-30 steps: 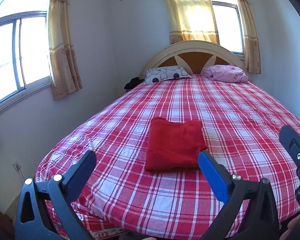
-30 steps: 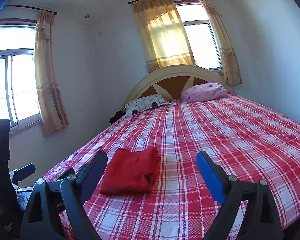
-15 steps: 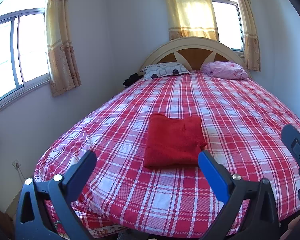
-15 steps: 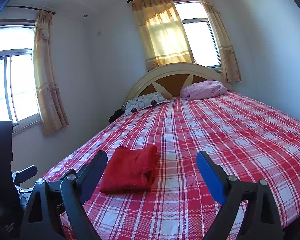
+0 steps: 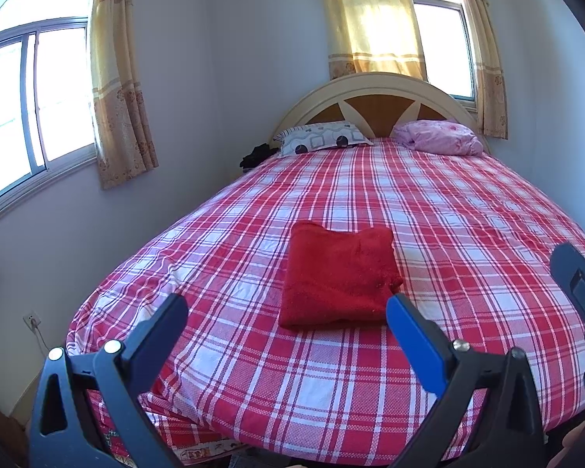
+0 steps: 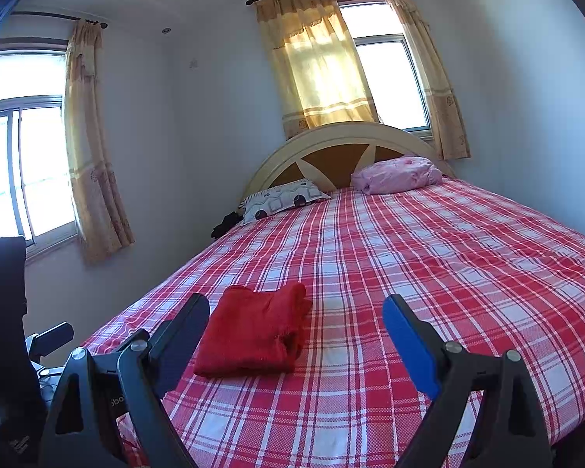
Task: Fold small clothes
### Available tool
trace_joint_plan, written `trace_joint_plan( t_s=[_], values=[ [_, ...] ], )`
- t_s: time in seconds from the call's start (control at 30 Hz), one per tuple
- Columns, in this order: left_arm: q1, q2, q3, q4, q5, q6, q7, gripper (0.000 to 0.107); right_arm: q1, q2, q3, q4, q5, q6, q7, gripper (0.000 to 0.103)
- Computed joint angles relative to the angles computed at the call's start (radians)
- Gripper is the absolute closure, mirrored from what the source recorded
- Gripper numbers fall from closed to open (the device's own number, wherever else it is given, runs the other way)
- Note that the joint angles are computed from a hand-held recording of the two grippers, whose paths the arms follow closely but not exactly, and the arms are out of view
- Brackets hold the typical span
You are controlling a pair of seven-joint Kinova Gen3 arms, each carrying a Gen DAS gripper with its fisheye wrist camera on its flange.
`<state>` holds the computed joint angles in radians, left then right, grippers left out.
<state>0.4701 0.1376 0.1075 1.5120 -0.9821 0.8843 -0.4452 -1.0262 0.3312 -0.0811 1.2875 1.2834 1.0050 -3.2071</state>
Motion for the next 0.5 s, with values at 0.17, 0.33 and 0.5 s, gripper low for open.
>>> trace_joint_plan(
  t_s=[0.17, 0.33, 0.5],
  values=[
    [0.009, 0.004, 0.001, 0.004, -0.036, 0.010, 0.025, 0.004, -0.003, 0.002, 0.000, -0.001, 0.003, 0.006, 0.003, 0.012],
    [-0.020, -0.006, -0.002, 0.003, 0.033, -0.033, -0.018, 0.004, -0.003, 0.002, 0.000, -0.005, -0.004, 0.007, 0.007, 0.012],
    [-0.029, -0.013, -0.006, 0.015, 0.038, -0.058, -0.006, 0.004, -0.001, 0.001, 0.000, -0.004, -0.007, 0.004, 0.009, 0.012]
  ],
)
